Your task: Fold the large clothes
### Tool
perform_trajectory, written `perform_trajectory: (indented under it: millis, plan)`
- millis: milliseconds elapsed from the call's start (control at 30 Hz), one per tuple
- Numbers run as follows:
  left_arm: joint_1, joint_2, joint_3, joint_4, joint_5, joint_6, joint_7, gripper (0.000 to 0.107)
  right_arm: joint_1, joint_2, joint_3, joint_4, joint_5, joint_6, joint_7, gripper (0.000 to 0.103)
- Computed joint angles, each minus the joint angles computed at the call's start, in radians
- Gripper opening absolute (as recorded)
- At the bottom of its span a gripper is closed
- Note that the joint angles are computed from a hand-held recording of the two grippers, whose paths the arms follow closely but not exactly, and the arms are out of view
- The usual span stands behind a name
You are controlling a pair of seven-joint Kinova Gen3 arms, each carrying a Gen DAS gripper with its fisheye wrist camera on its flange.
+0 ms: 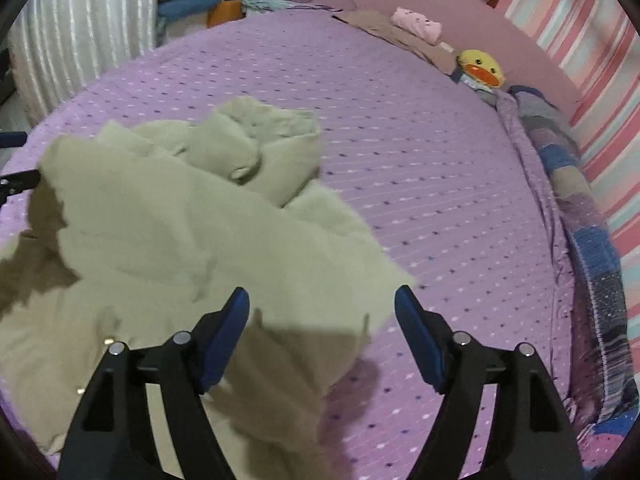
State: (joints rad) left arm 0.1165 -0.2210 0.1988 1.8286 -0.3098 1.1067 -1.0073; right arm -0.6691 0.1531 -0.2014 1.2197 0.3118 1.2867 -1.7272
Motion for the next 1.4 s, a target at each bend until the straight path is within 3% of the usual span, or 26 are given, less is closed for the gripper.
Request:
perform_trajectory:
  millis: [67,133,167,200,300,433,667,767,800,833,900,933,967,1067,1167,1267,1400]
  plan:
    - [0.014,0.056,0.027,-0.015,-0.035,-0.006,0.03,0.082,-0.002,0.004,0.003,0.034,0.017,-0.05,-0.02,0.07]
    - [0.027,0.125,0.051,-0.028,-0.087,0.007,0.074,0.063,-0.022,0.013,0.008,0.085,0.056,-0.098,-0.044,0.049]
    - [0.035,0.15,0.052,-0.027,-0.103,0.003,0.087,0.059,-0.018,0.02,0.001,0.099,0.059,-0.109,-0.054,0.038]
    - [0.056,0.157,0.035,-0.014,-0.125,0.016,0.114,0.056,-0.015,0.025,0.002,0.112,0.048,-0.123,-0.056,0.035]
    - [0.074,0.189,-0.015,0.009,-0.119,-0.02,0.114,0.055,-0.009,0.035,0.006,0.175,0.033,-0.178,-0.079,0.036]
    - [0.058,0.205,-0.082,0.034,-0.041,-0.094,0.004,0.057,-0.009,0.049,0.012,0.225,0.05,-0.239,-0.094,0.036]
    - [0.016,0.231,-0.125,0.01,0.052,-0.113,-0.109,0.057,0.001,0.088,0.027,0.188,0.007,-0.216,-0.081,0.035]
    - [0.025,0.207,-0.116,-0.001,0.046,-0.076,-0.067,0.055,0.0,0.086,0.043,0.13,-0.041,-0.141,-0.071,0.038]
    - [0.029,0.183,-0.109,-0.006,0.038,-0.058,-0.048,0.059,0.027,0.083,0.028,0.117,-0.072,-0.129,-0.06,0.039]
    - [0.032,0.168,-0.103,-0.007,0.038,-0.054,-0.041,0.076,0.072,0.068,-0.004,0.112,-0.113,-0.132,-0.057,0.039]
    - [0.039,0.13,-0.084,-0.015,0.032,-0.057,-0.011,0.094,0.11,0.035,-0.025,0.124,-0.152,-0.167,-0.089,0.051]
    - [0.043,0.126,-0.065,-0.024,0.004,-0.052,0.026,0.097,0.11,0.013,-0.012,0.132,-0.179,-0.2,-0.124,0.062]
    - [0.042,0.13,-0.037,-0.043,-0.024,-0.04,0.066,0.097,0.115,0.005,-0.013,0.137,-0.191,-0.223,-0.151,0.069]
    - [0.063,0.187,-0.025,-0.107,-0.059,-0.027,0.166,0.097,0.056,0.011,0.053,0.129,-0.209,-0.269,-0.268,0.069]
    - [0.083,0.249,-0.041,-0.142,-0.06,-0.035,0.228,0.097,0.063,0.05,0.019,0.14,-0.202,-0.317,-0.337,0.069]
    - [0.142,0.327,-0.064,-0.153,-0.137,-0.015,0.306,0.096,0.01,0.061,0.029,0.187,-0.121,-0.361,-0.399,0.069]
    - [0.167,0.367,-0.095,-0.135,-0.157,-0.037,0.31,0.098,-0.032,0.092,0.03,0.206,-0.034,-0.362,-0.422,0.07]
